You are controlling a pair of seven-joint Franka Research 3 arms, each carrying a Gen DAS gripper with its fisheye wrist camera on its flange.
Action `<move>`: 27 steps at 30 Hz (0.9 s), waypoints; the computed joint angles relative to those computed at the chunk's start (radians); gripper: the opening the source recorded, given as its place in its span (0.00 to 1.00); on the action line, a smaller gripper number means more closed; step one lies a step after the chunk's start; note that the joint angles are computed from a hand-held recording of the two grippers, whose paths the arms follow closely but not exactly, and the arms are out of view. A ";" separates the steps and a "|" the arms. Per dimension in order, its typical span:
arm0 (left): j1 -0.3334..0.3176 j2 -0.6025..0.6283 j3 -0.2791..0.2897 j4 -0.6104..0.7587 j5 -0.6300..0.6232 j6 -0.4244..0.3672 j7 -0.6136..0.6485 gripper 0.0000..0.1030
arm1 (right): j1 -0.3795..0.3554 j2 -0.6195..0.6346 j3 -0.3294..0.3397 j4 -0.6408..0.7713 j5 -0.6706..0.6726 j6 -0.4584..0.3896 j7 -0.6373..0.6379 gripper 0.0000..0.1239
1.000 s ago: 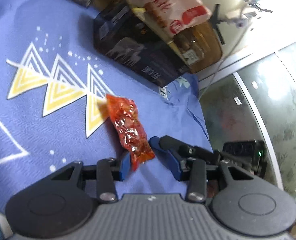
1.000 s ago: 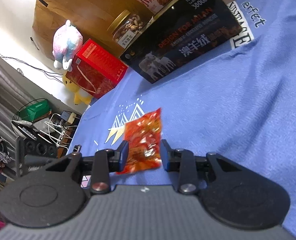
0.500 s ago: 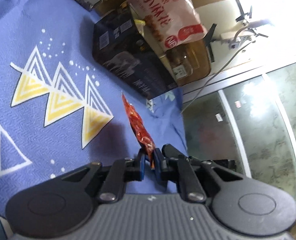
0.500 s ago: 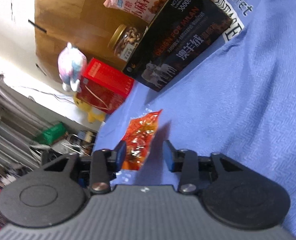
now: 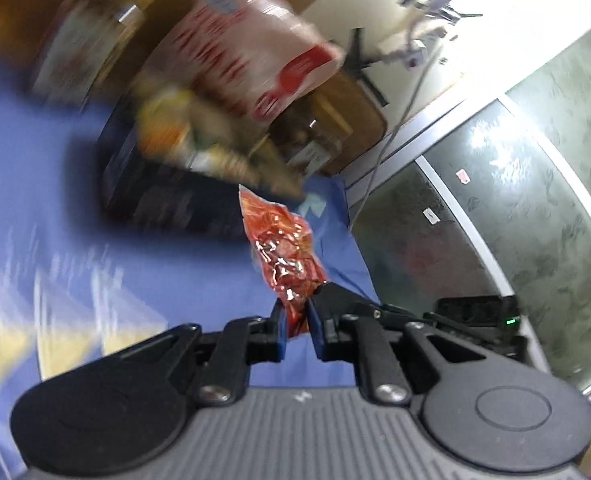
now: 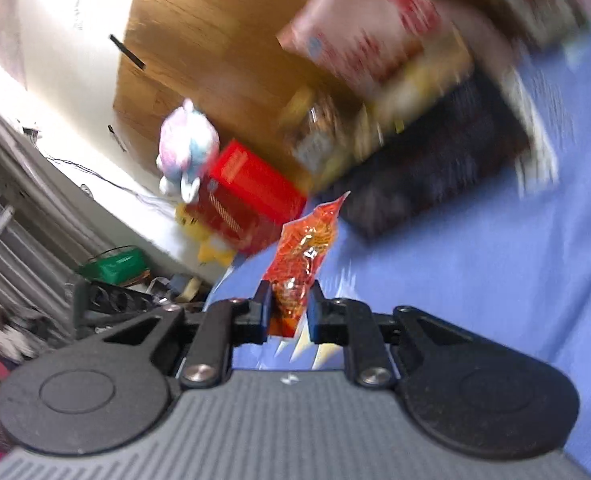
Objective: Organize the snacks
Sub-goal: 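Carry the red packet over the tin and release it inside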
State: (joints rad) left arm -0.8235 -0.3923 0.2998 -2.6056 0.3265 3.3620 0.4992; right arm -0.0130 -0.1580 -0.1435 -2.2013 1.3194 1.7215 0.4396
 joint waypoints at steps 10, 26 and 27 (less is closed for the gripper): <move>0.185 0.282 -0.118 0.429 -0.024 -0.385 0.200 0.23 | 0.065 0.221 0.100 0.304 -0.040 0.305 0.012 0.16; 0.427 0.263 -0.424 0.549 0.581 -0.786 -0.185 0.42 | 0.127 0.003 0.100 0.030 0.289 0.672 -0.479 0.42; 0.431 0.255 -0.450 0.551 0.592 -0.824 -0.190 0.42 | 0.128 -0.020 0.090 0.002 0.305 0.666 -0.493 0.42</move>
State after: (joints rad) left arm -0.3922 -0.1369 -0.1504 -2.0545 0.9190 2.5376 0.3094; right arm 0.1148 -0.1784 -0.0540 -2.1991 1.6243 2.3874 -0.0529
